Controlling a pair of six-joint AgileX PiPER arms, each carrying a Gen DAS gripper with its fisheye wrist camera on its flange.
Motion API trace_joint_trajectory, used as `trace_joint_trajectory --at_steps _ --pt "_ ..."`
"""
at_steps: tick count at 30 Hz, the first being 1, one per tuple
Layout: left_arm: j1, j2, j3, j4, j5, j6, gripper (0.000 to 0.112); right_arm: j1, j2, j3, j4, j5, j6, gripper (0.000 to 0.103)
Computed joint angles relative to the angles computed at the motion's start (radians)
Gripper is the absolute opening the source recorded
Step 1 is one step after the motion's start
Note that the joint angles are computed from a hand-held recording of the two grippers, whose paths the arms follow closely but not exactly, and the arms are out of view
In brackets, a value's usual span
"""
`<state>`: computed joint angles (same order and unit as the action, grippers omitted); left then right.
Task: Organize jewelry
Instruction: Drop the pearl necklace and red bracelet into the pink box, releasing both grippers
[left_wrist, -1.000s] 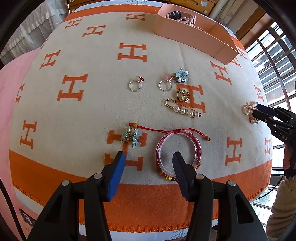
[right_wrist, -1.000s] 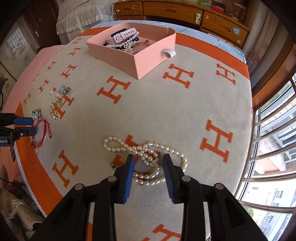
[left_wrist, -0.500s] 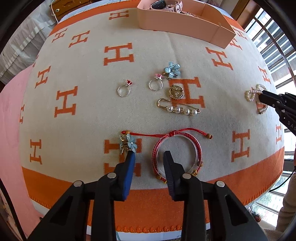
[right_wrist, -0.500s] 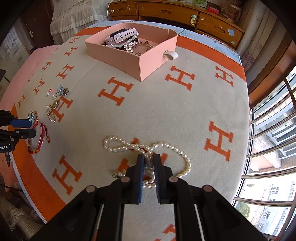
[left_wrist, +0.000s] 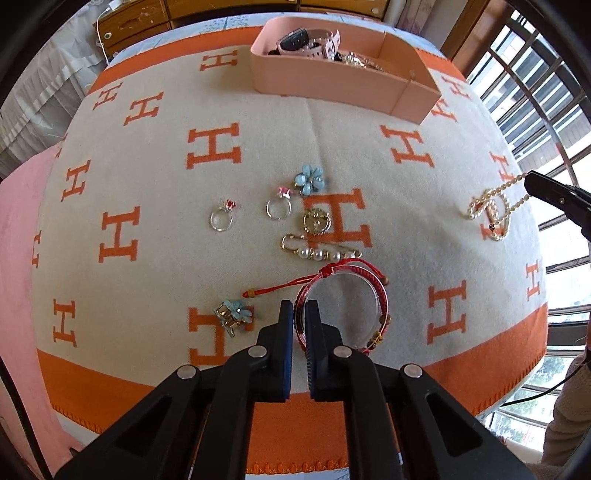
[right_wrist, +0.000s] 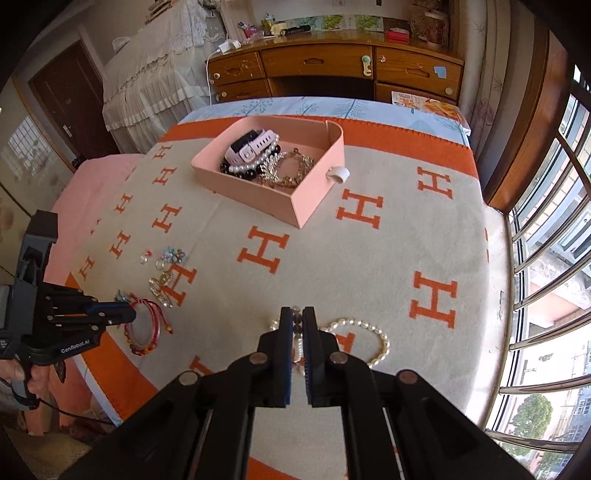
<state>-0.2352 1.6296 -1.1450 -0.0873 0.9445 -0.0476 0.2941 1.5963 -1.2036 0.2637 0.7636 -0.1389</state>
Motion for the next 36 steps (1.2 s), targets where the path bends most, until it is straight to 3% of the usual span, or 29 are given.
trace_joint_trajectory --at_steps 8,14,22,31,33,36 --pt "0.036 -0.05 -0.214 -0.02 0.081 0.037 0.004 -0.001 -0.056 -0.127 0.033 0.004 0.066 0.005" --pt "0.053 0.024 -0.474 -0.006 0.128 0.034 0.004 0.01 -0.016 -0.286 0.011 -0.011 0.168 0.005" --pt "0.056 0.264 -0.751 -0.039 0.141 0.027 0.004 0.037 0.108 -0.52 -0.097 -0.057 0.365 0.005" --pt "0.032 0.525 -0.928 -0.051 0.147 0.025 0.004 0.042 0.348 -0.835 -0.171 0.044 0.469 0.005" --pt "0.036 0.569 -0.969 -0.063 0.174 0.028 0.007 0.047 0.371 -0.862 -0.168 0.055 0.469 0.005" --pt "0.049 0.58 -0.962 -0.079 0.162 0.043 0.023 0.06 0.388 -0.878 -0.158 0.062 0.456 0.005"
